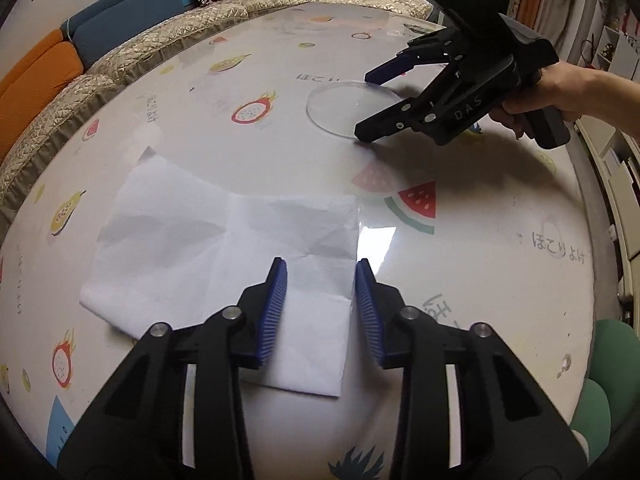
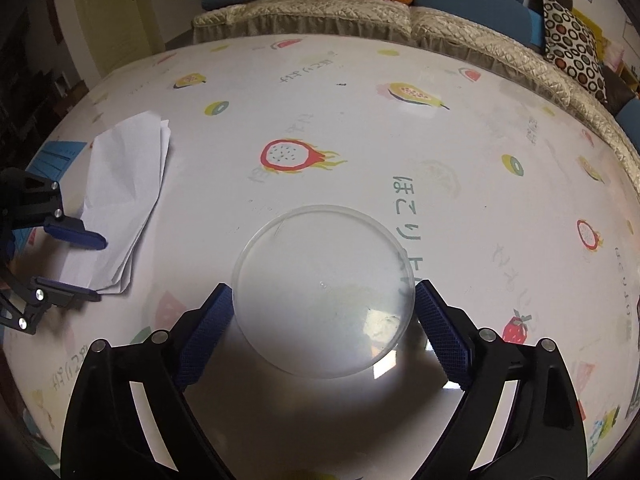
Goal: Collect trash
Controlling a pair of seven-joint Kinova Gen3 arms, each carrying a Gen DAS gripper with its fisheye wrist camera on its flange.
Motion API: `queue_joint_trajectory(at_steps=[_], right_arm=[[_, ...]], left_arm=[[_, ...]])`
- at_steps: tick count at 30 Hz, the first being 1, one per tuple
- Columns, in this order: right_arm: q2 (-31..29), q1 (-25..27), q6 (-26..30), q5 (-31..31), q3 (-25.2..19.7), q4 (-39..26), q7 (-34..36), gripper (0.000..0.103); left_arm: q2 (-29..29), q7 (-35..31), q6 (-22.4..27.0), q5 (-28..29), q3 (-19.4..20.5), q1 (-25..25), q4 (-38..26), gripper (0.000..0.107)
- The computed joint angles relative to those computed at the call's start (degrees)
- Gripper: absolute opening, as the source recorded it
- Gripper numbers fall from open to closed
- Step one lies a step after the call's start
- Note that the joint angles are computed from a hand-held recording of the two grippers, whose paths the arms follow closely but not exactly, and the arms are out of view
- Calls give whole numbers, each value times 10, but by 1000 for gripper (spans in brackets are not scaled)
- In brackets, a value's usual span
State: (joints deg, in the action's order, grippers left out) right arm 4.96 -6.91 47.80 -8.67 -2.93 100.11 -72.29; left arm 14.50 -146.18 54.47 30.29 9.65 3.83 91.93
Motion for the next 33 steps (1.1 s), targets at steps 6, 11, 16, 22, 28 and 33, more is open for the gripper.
queue_joint_trajectory(at_steps=[6, 11, 16, 22, 28, 33], right_arm=[[-4, 5, 14, -13, 1, -2, 11, 90], [-13, 20, 25, -47, 8, 3, 36, 90], [-22, 30, 26, -64, 15, 13, 49, 90], [-25, 34, 28, -71, 18, 14, 61, 90], [-18, 37, 34, -75, 19, 7, 69, 90], [-12, 41, 36, -78, 19, 1, 80, 90]], left_arm=[[6, 9, 6, -1, -2, 0, -7, 32], [4, 16, 5, -1, -1, 0, -6, 27], [-7, -1, -2, 8, 2, -4, -1, 26], [-39, -55, -52, 66, -10, -26, 20, 83], [35, 7, -17, 49, -24, -48, -82, 89], [112, 31, 66, 22, -1, -63, -172, 90]])
